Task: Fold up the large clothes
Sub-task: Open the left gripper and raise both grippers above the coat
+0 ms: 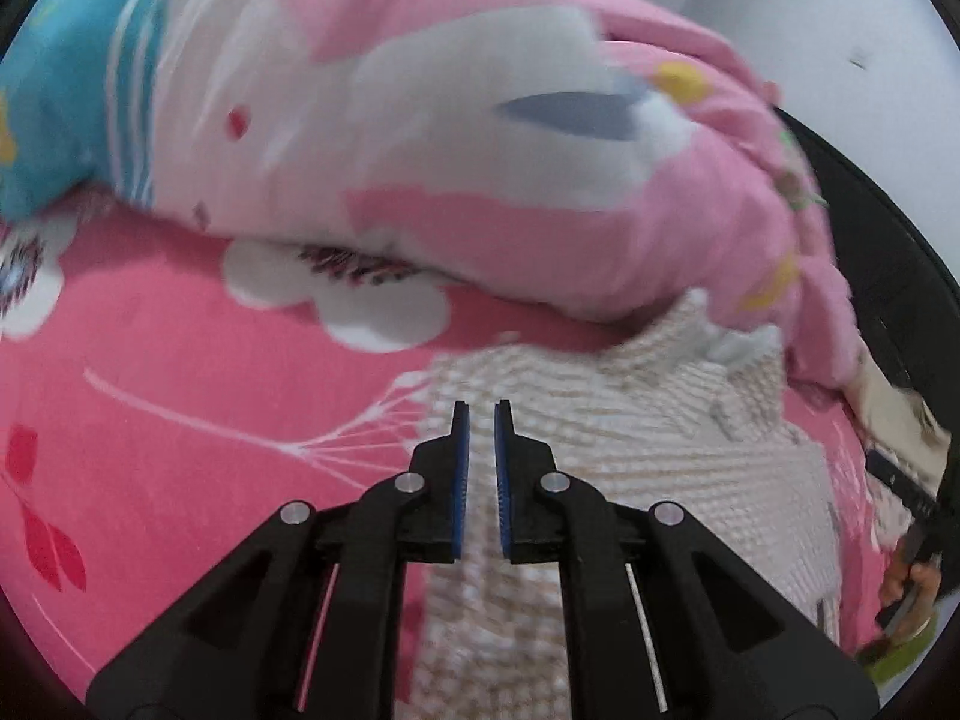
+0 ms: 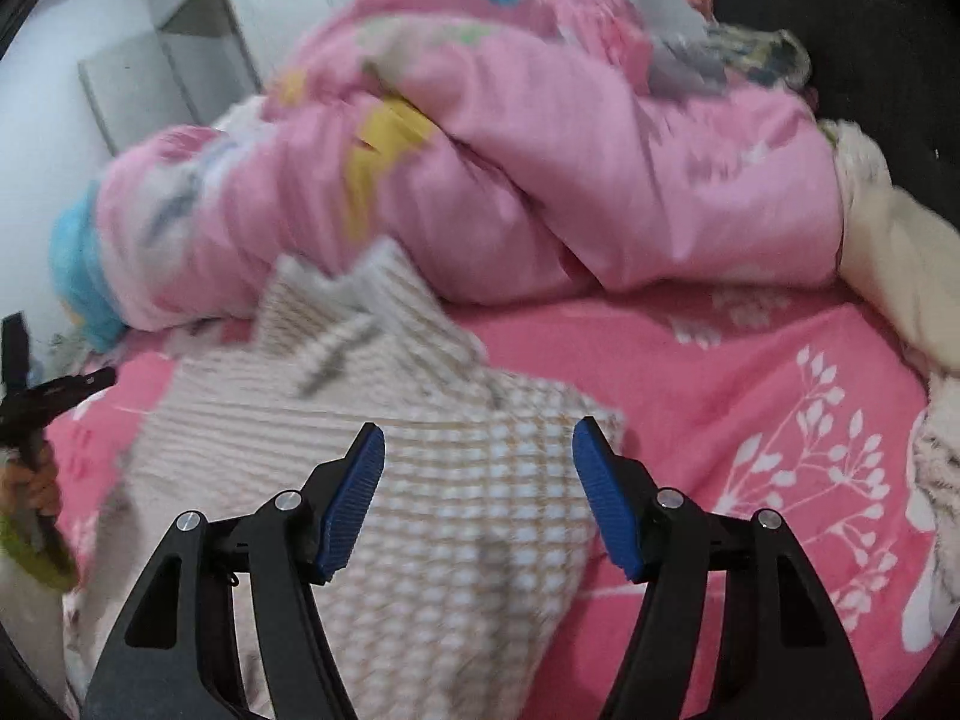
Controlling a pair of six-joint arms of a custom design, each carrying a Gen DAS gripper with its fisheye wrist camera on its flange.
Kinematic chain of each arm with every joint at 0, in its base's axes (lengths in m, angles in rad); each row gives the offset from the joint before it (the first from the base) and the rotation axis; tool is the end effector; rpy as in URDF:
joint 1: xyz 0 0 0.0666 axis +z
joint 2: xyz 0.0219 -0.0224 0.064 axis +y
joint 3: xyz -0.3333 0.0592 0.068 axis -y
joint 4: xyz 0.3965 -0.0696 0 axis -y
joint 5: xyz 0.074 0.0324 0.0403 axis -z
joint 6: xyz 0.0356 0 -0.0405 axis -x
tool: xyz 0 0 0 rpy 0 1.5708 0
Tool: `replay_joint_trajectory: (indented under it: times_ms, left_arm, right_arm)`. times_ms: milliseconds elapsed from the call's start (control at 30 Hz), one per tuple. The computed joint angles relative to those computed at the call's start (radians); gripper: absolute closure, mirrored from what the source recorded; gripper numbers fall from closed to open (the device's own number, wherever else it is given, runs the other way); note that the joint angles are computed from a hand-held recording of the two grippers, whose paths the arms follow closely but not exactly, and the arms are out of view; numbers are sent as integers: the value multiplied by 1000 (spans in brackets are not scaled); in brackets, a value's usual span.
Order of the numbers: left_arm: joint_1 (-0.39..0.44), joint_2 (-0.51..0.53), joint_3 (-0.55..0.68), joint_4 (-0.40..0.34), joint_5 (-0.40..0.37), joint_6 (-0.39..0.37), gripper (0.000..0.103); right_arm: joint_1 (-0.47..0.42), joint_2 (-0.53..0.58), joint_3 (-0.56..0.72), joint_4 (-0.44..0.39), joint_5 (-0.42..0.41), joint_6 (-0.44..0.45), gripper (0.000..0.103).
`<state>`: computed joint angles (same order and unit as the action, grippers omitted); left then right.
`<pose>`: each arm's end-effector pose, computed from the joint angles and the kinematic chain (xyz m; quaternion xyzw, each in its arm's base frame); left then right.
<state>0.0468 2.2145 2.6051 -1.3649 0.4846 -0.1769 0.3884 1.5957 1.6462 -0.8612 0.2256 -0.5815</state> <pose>0.7021 0.0159 0.4200 0.1307 0.9214 -0.1961 0.3091 0.5297 0.2077 0.4032 0.1305 0.9144 0.0794 0.3748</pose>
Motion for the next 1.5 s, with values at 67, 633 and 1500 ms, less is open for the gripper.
replay_joint_trajectory:
  times_ms: [67,633,1500]
  left_arm:
    - [-18,-8,-7,-38,16,-39,96]
    - [-32,-412,-605,108,-187,-137,55]
    - [66,-1077,-1545,397,-294,-222,8]
  right_arm:
    - [23,14,22,-23,-21,32,39]
    - [200,-176,-143,-171,121,-197,32]
    - [605,-164,-197,-502,264,-702,15]
